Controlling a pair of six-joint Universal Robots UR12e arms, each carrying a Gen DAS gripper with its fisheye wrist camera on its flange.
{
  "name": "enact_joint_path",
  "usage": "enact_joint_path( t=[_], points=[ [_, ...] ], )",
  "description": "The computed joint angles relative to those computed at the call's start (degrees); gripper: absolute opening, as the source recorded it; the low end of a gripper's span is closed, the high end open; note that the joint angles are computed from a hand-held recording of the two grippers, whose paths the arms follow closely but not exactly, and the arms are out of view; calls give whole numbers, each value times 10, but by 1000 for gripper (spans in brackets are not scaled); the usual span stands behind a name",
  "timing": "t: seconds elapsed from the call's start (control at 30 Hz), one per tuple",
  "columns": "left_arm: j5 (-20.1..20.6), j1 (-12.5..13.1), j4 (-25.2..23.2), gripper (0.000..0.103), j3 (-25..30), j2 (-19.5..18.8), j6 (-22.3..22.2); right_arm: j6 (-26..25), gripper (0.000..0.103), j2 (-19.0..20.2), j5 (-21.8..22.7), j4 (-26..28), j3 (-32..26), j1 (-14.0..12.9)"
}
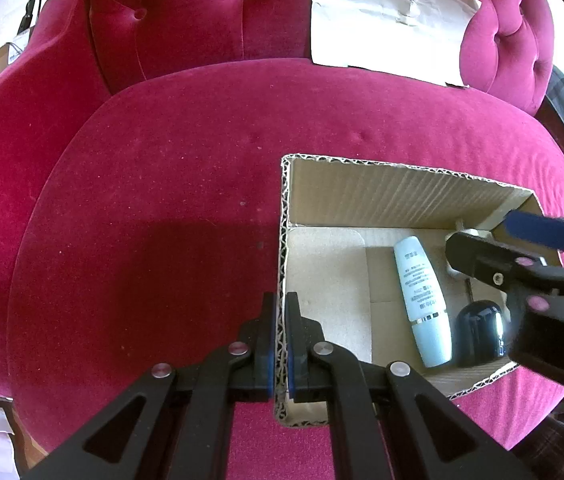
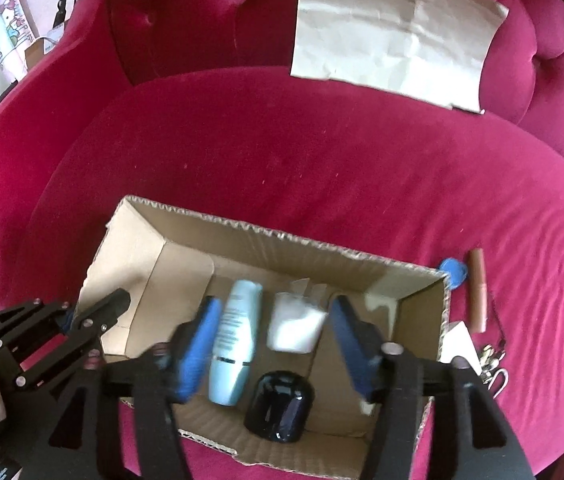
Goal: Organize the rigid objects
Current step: 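Lower the white square plug into the box and open the right gripper, then move the right gripper out of the box to the large white charger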
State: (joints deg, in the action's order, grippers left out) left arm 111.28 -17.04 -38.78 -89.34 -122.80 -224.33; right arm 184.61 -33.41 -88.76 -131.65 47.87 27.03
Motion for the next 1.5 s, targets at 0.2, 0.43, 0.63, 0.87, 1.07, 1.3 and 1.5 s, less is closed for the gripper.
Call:
enact_joint_path(
  t=[0.2, 0.43, 0.63, 0.87, 1.07, 1.3, 1.5],
  points=[
    [0, 0, -1, 3, 1, 0, -2, -12, 102, -2, -18, -18, 7, 3],
    [0, 0, -2, 3, 1, 0, -2, -22, 103, 1, -24, -8, 2, 3],
    [1, 0, -2, 3, 2, -1, -2, -20, 103, -4, -22, -22, 8, 2],
    [2, 0, -5, 3, 3, -2, -2, -21, 103, -15, -21, -43, 25, -2],
    [3, -1, -6, 3, 5, -2, -2, -21, 103, -28, -24, -63, 42, -9],
    [4, -1, -7, 3, 5, -2, 0, -10, 103, -43, -35, -82, 65, -22],
    [3, 0, -8, 3, 5, -1, 1, -1, 103, -52, -48, -90, 80, -33]
  ],
)
